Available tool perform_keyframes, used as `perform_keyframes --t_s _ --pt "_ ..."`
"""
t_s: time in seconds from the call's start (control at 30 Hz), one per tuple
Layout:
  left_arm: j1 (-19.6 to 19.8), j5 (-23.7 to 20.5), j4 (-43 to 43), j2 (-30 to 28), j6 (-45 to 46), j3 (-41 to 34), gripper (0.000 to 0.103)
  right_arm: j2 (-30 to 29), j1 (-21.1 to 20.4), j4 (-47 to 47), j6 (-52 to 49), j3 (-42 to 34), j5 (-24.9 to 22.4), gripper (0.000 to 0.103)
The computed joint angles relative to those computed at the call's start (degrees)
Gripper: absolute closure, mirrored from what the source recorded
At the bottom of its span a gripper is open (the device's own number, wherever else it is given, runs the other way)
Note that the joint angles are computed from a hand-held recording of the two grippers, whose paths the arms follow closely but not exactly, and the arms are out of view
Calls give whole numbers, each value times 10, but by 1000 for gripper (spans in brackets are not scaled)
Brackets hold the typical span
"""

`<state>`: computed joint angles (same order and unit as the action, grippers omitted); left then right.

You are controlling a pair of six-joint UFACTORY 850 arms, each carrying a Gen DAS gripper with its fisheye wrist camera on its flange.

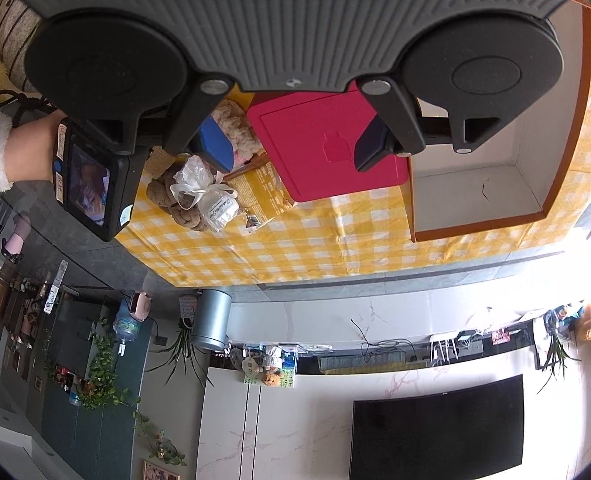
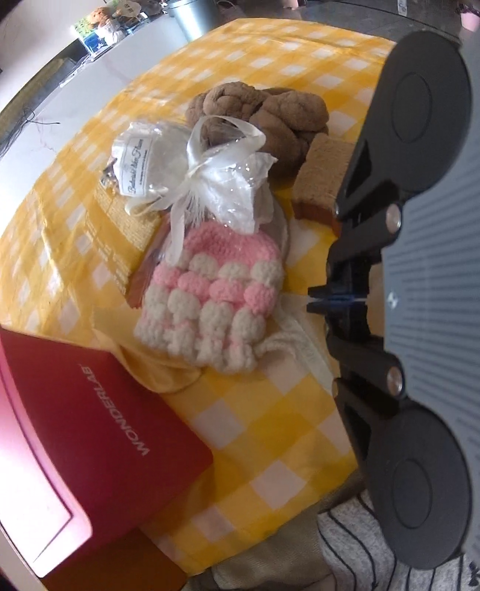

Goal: Organize soft objects
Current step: 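Grasp the beige cloth sheet beside the bear-shaped sponge with the right tool, then lift the beige cloth with the right tool while the left tool grasps the brown bear-shaped sponge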

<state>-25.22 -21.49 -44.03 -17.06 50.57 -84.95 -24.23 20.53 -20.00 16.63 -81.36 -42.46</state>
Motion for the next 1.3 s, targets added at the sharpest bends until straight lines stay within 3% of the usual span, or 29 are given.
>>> perform_keyframes --t_s 0.2,0.5,0.63,0.77,1.0,1.13,1.3 --pt "2 -3 -19 8 12 0 15 59 13 -69 161 46 37 103" --pt "-7 -65 22 -5 -50 -34 15 191 -7 -141 413 152 158 103" --pt "-23 -108 55 -27 -72 -65 15 251 -6 -248 561 199 146 103" --pt "-46 -233 118 -86 -64 -147 15 299 -9 -337 668 237 121 103" --pt "-102 -330 180 -187 -124 -268 14 331 -20 -352 677 270 73 103" --pt "-137 -356 263 -243 -232 -333 15 343 -26 -383 727 296 67 103" --pt "-157 -374 286 -310 -334 -420 15 347 -31 -362 738 303 43 103"
